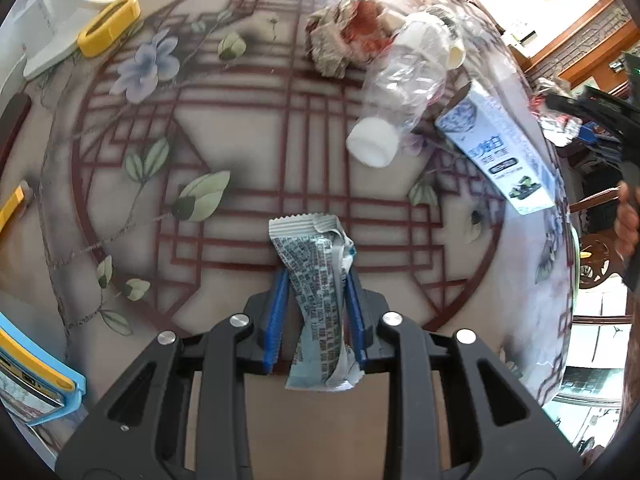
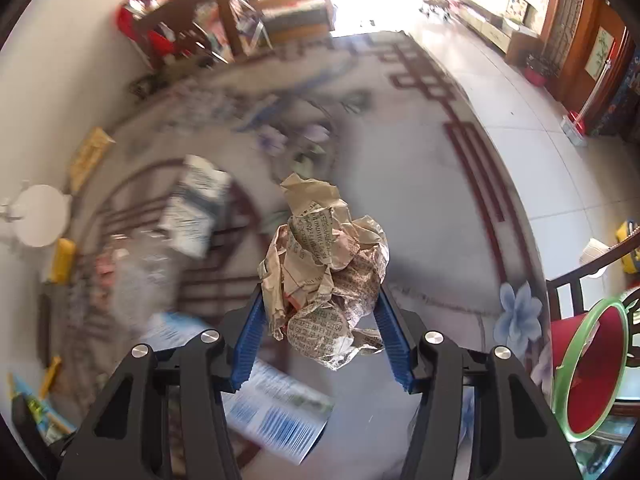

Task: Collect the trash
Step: 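Carry the newspaper ball toward the red bin with the right gripper while the left holds the wrapper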

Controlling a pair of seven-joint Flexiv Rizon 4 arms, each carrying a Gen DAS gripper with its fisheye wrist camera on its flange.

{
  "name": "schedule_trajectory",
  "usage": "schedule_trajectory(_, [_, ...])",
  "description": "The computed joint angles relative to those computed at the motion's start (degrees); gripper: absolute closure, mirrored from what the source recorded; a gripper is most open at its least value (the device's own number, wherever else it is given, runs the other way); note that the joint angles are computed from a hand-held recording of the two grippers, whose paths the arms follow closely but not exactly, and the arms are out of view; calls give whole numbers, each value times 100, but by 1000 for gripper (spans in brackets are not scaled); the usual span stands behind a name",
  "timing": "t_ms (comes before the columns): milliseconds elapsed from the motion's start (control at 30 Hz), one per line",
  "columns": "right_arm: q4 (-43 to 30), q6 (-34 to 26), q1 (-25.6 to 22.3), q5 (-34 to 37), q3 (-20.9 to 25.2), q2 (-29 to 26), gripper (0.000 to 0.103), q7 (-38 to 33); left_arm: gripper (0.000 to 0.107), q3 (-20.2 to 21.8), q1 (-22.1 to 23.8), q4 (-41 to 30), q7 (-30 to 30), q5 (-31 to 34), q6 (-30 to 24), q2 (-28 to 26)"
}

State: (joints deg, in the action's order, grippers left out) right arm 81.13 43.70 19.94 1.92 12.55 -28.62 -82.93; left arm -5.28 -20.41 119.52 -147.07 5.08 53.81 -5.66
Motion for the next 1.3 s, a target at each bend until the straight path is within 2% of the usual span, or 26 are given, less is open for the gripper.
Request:
schedule_trajectory(100, [449,127,-141,332,206,499,50,-163,80,-10,-8,-127,42,151,-24,28])
schedule_trajectory(300, [1347,408,-119,684,299,1322,49,-213,80,-63,-97,-459,-30,563,-162,53])
schedule_trajectory(500, [2033,796,1,606,228,1879,49,-50,80,-109,-172,-865,106,838,-264,-65])
schedule_trajectory(900, [2885,1043,35,765,177,2621,49,184,80,-149,-480,-1352,499,931,-246,-357])
schedule_trajectory(1300, [3182,1202,28,864,65,2946,48,339,80,-131,-659,-1547,717,966,-361,-419])
